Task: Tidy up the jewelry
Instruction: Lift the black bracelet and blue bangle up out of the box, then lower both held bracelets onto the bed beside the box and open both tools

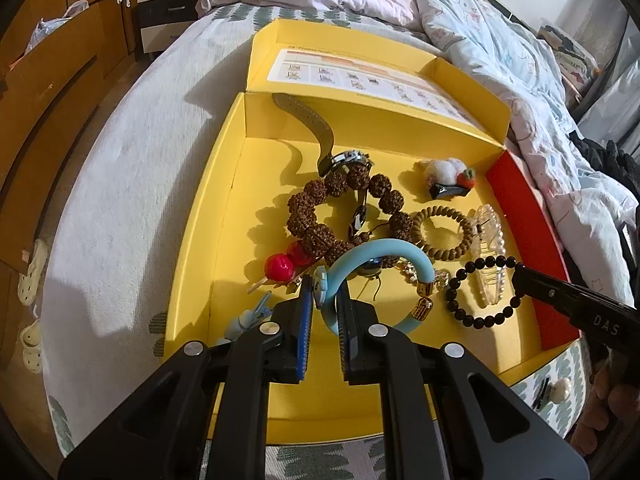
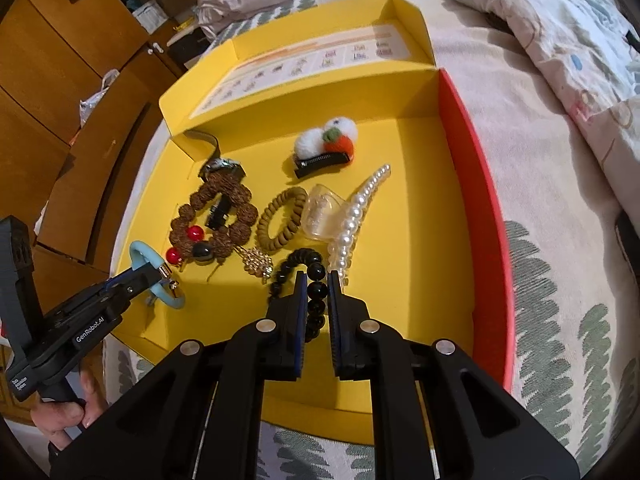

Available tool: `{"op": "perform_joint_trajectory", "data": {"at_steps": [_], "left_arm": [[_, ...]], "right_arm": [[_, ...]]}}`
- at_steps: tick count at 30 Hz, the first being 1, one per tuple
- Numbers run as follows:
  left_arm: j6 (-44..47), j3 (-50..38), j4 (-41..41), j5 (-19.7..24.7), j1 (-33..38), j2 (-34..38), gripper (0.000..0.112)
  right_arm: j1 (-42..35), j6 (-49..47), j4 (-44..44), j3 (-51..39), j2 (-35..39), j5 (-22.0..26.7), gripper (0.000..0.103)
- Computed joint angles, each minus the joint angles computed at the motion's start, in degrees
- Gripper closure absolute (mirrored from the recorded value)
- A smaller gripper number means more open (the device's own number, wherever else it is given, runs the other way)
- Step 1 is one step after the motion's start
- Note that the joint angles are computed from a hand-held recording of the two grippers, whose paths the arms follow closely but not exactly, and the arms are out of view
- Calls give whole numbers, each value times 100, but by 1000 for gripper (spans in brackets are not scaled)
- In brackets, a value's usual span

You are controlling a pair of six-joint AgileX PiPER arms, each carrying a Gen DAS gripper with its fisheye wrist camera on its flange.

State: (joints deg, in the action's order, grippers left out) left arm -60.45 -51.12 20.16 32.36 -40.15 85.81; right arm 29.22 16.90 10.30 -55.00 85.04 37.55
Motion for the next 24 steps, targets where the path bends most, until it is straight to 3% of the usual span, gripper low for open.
{"op": "perform_joint_trajectory", "data": {"at_steps": [12, 24], "left_arm": [[-600, -58, 494, 504, -500, -596, 101], [-1735, 469, 883, 2167, -1805, -1906, 101]], "right_arm": [[403, 291, -174, -181, -666, 275, 92], [1901, 1710, -1062, 113, -2112, 1218, 92]]}}
